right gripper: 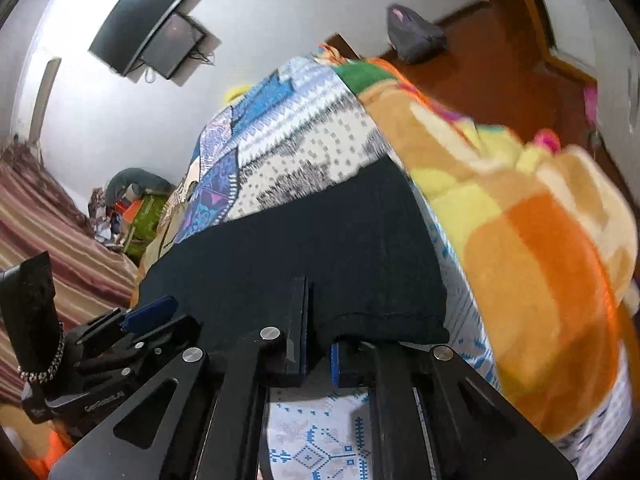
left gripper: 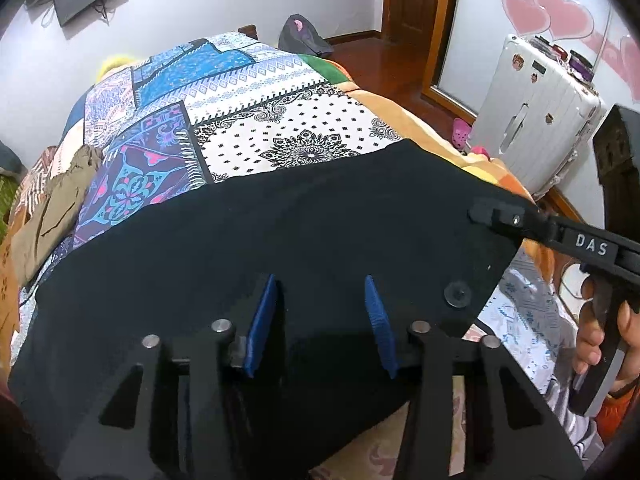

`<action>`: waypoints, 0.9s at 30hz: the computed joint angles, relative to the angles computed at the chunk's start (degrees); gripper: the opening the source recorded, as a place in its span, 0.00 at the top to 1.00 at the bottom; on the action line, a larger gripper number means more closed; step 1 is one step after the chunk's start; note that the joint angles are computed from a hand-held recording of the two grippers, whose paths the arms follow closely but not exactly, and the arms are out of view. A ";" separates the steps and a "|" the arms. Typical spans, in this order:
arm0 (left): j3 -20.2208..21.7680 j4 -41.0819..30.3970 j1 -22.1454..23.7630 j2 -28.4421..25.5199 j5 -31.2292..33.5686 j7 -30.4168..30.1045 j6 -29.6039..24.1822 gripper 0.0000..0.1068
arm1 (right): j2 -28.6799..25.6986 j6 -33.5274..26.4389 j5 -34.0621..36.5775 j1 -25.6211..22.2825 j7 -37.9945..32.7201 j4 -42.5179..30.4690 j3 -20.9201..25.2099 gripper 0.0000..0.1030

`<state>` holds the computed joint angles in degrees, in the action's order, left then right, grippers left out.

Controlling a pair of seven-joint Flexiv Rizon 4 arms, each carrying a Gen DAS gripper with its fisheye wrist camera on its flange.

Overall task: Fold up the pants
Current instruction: 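Grasp the black pants leg end with the right gripper and lift it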

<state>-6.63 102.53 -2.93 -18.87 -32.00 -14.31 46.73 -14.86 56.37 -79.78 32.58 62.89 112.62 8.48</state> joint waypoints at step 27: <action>1.83 -13.94 12.19 -4.16 -14.87 -1.42 -6.12 0.65 | -14.67 0.75 1.69 7.39 -32.79 -32.98 -7.88 0.94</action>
<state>-4.80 88.59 9.27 -23.03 -46.87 -15.73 40.61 -29.53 57.12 -78.09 39.97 30.10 79.64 0.60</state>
